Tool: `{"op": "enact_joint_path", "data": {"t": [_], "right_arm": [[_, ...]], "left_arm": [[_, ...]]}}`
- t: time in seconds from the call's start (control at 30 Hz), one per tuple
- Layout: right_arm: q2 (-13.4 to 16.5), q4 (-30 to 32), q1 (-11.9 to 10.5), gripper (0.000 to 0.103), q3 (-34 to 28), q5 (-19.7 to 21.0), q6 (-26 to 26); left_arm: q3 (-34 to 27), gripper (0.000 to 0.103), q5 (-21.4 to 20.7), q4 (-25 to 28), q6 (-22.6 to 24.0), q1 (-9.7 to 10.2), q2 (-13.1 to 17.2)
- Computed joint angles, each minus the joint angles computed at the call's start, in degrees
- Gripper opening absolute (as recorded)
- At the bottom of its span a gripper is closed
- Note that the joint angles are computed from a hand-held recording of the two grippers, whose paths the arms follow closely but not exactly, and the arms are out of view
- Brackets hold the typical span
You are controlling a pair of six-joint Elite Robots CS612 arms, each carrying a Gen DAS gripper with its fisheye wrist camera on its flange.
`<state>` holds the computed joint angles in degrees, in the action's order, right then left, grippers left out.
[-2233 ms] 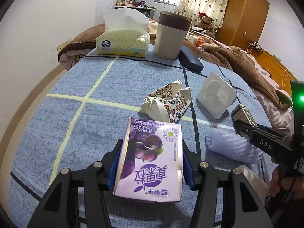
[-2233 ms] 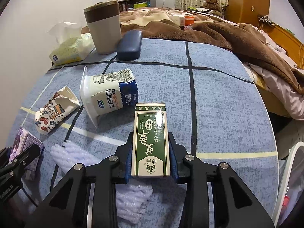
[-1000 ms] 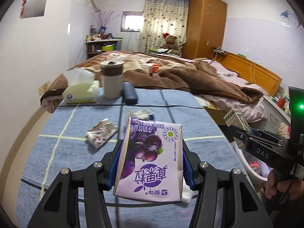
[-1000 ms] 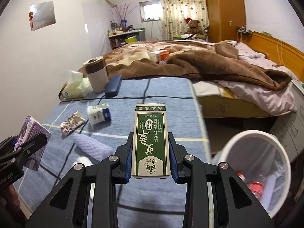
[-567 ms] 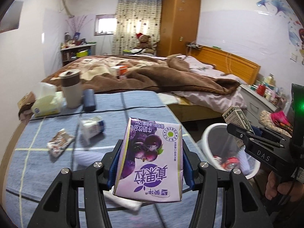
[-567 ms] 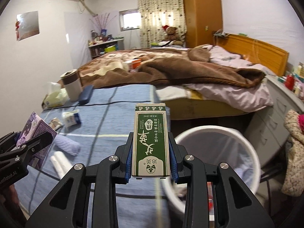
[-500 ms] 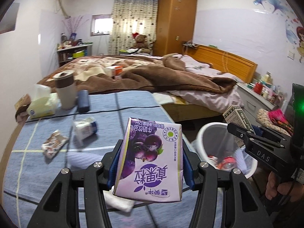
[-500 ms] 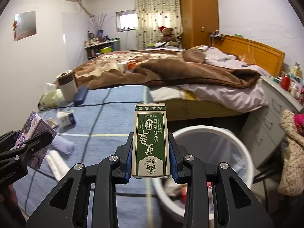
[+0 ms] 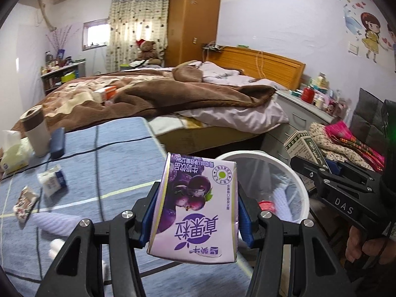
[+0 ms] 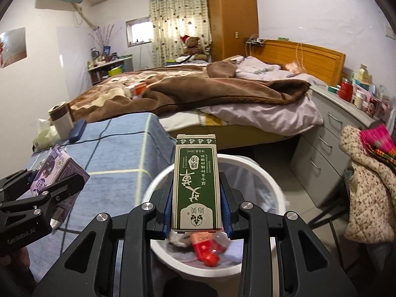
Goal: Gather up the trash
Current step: 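Carry both cartons over the wastebasket and open both tools to drop them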
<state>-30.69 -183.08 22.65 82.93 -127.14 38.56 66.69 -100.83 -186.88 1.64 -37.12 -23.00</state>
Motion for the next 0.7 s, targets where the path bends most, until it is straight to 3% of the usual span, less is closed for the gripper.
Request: {"op": "enact_joint_path", "data": {"t": [0.7], "right_arm": [[-1.18,2.59,-3.27,0.033,4.88,7.53,4.51]], "left_arm": [[-7.71,0.058,-3.09,10.53,3.44,-2.87,3.92]]}}
